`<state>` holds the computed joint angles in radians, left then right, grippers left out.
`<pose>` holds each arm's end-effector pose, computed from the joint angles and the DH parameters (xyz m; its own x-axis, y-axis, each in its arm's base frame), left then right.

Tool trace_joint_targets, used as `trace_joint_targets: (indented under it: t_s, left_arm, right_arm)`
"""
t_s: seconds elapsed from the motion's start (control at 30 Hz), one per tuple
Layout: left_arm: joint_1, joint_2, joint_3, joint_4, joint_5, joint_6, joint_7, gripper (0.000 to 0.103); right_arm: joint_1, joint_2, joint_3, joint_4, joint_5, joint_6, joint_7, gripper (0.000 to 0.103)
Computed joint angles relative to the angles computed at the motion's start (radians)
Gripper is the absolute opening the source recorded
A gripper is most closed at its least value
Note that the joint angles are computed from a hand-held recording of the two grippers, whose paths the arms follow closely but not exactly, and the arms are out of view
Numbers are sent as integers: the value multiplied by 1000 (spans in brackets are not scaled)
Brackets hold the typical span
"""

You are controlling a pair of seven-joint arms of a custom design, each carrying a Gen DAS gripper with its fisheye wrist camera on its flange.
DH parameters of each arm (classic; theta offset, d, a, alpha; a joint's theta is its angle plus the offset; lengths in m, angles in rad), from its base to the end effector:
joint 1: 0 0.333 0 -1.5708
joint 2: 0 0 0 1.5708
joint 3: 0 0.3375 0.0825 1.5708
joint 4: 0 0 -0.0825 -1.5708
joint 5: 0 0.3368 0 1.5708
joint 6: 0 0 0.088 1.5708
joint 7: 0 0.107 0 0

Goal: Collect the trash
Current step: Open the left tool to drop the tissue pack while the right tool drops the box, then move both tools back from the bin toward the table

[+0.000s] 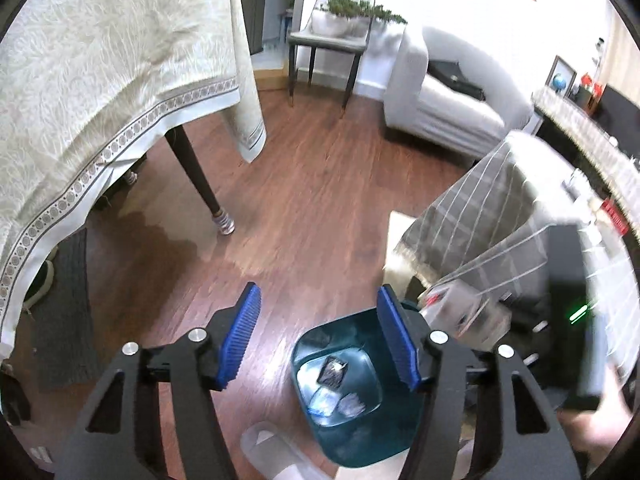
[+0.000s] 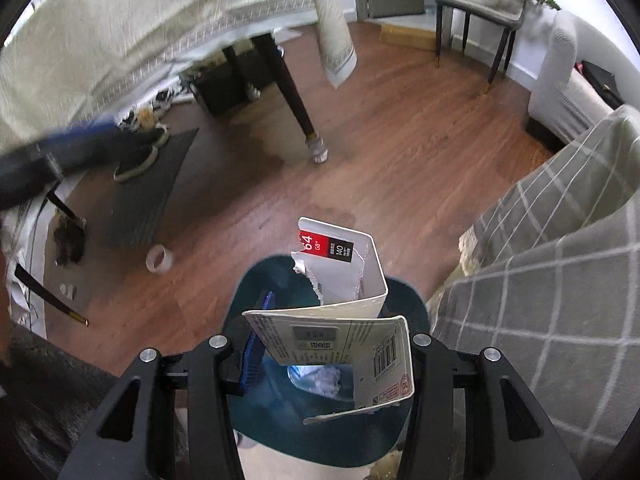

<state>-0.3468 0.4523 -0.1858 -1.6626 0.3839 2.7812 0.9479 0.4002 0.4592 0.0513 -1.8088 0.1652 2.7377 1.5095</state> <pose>0.5939 -0.3421 0.4698 -0.2229 -0.9640 0.1453 -0.7769 0.0856 -0.6237 0.5998 0.2784 0.3902 0.3816 -0.9163 -0.1213 -0.8447 -0.2924 -0.4482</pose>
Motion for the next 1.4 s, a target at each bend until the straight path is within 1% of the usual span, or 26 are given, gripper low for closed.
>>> trace_joint_targets:
  t_s: [0.03, 0.23, 0.33, 0.57, 0.6, 0.63, 0.7, 0.73, 0.8, 0.93, 1.0, 1.17, 1.23, 1.4]
  left_arm:
    - [1, -2, -2, -1, -3, 7, 0, 59]
    - [-20, -2, 8, 13, 20, 23, -14, 56]
    - [-34, -10, 21, 15, 40, 28, -37, 56]
    - [-50, -10, 28, 39, 67, 35, -69, 56]
    - [-51, -8, 26, 45, 66, 34, -73, 56]
    - [-51, -6, 25, 51, 66, 33, -75, 56]
    - [-54, -1, 23, 65, 64, 29, -80, 56]
    - [-56, 1, 23, 70, 66, 29, -84, 56]
    - [-62, 6, 25, 83, 67, 22, -92, 56]
    - [-73, 15, 32, 108, 77, 11, -104, 59]
    - [-75, 15, 36, 116, 82, 15, -118, 60]
    - [-78, 23, 36, 140, 84, 2, -135, 62]
    - [-86, 26, 42, 149, 94, 2, -146, 65]
    - [-109, 36, 62, 173, 132, 10, -180, 71]
  right_arm:
    - [4, 6, -3, 4, -6, -9, 1, 48]
    - [21, 32, -10, 22, -34, -54, 4, 48]
    - [22, 37, -9, 22, -42, -76, -1, 48]
    - [26, 37, -9, 1, -59, -110, -12, 49]
    - [25, 37, -8, -2, -61, -117, -18, 55]
    - [26, 35, -8, -7, -63, -114, -19, 62]
    - [23, 27, -9, -23, -61, -103, -20, 70]
    - [21, 22, -8, -31, -59, -99, -23, 71]
    - [15, 9, -5, -48, -52, -86, -28, 71]
    - [-16, -29, 24, -84, -5, -47, -77, 71]
    - [-38, -64, 51, -118, 39, -10, -126, 71]
    - [-60, -152, 92, -192, 129, 71, -230, 71]
    - [-62, -183, 95, -215, 155, 94, -258, 71]
    - [-85, -281, 116, -292, 270, 181, -369, 71]
